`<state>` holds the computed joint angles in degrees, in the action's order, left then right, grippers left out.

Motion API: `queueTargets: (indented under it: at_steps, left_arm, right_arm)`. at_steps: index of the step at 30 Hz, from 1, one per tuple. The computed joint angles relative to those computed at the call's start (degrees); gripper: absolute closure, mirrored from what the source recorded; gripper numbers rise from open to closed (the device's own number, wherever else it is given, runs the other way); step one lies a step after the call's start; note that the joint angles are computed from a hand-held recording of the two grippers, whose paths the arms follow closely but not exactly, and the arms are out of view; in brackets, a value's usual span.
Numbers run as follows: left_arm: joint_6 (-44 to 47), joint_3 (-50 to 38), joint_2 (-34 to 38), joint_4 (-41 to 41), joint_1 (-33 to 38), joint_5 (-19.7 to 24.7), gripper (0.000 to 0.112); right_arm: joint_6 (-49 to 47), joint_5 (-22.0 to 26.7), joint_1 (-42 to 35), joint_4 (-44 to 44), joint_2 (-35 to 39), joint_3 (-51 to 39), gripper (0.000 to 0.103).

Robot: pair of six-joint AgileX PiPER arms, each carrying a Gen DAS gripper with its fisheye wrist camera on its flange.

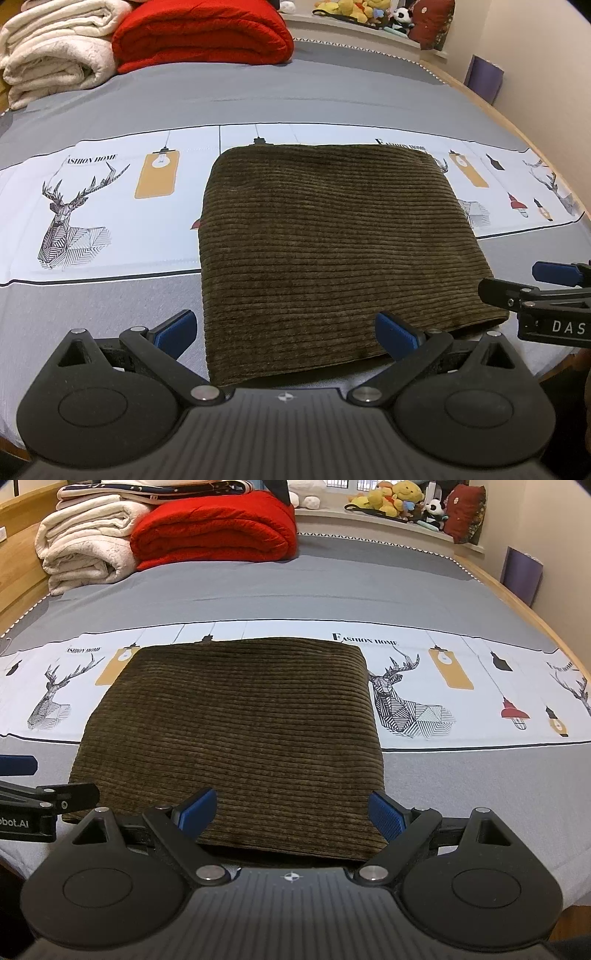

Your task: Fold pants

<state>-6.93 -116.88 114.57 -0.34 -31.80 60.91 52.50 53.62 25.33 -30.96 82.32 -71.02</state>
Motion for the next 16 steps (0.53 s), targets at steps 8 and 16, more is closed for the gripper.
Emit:
queueTargets:
  at_steps: [8, 16]
  left_arm:
    - [0.66, 0.91, -0.59, -0.11, 0.02, -0.70, 0.010]
    - [0.97, 1.53, -0.94, -0.17, -0.08, -1.41, 0.010]
  right_arm:
    - [-0.39, -0.12, -0.19, 0.18, 0.00, -0.05, 0.013]
    - [-0.49, -0.13, -0.22, 0.22, -0.02, -0.04, 0.013]
